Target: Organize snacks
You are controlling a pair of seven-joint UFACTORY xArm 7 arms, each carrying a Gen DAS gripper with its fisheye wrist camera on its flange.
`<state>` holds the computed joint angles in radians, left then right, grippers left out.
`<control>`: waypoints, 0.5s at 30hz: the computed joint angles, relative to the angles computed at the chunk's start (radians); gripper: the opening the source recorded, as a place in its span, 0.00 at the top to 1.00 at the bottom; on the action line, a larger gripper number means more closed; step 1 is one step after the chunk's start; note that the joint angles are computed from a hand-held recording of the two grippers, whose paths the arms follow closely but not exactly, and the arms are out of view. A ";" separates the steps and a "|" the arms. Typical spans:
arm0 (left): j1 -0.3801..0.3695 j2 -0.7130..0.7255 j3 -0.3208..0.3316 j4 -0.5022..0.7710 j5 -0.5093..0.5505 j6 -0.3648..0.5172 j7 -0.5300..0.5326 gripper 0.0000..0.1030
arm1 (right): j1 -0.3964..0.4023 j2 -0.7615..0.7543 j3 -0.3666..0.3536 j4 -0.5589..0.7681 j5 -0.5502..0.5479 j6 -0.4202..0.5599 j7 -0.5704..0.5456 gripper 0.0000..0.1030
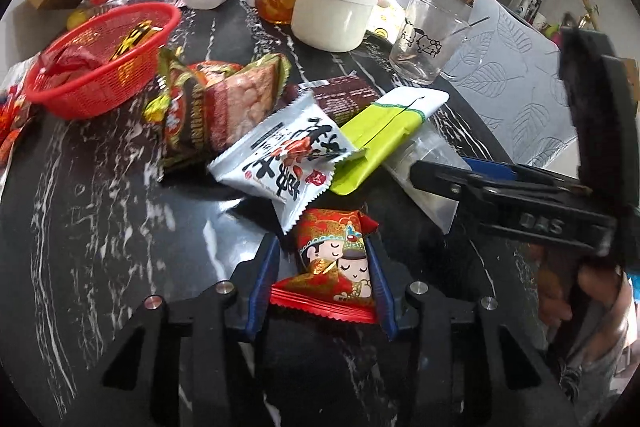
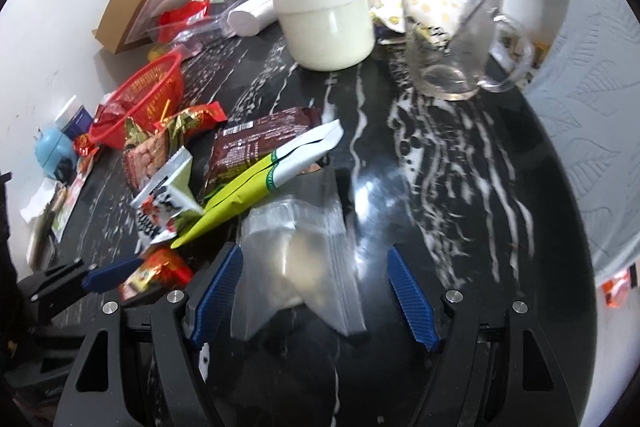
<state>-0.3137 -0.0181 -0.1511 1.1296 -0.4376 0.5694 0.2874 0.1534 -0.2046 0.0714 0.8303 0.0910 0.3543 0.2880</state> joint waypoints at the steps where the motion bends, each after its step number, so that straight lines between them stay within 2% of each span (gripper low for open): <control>1: 0.002 -0.008 0.002 -0.008 0.005 -0.002 -0.004 0.58 | 0.006 0.016 -0.003 0.013 0.008 0.007 -0.013 0.27; 4: 0.005 -0.027 0.008 -0.028 0.013 -0.006 -0.012 0.58 | 0.001 0.025 0.010 0.021 -0.023 0.008 -0.002 0.37; 6: 0.008 -0.041 0.013 -0.041 0.007 -0.005 -0.010 0.58 | 0.020 0.023 0.000 0.021 0.015 0.007 -0.033 0.52; 8: 0.010 -0.056 0.019 -0.058 0.007 -0.008 -0.012 0.58 | 0.023 0.017 0.006 0.020 0.014 0.015 -0.036 0.59; 10: 0.011 -0.065 0.022 -0.068 0.012 -0.010 -0.016 0.58 | 0.005 0.002 0.031 0.011 -0.047 0.023 0.017 0.60; 15: 0.010 -0.107 0.033 -0.110 0.010 -0.012 -0.014 0.58 | 0.020 -0.058 0.030 -0.046 -0.032 0.027 0.044 0.61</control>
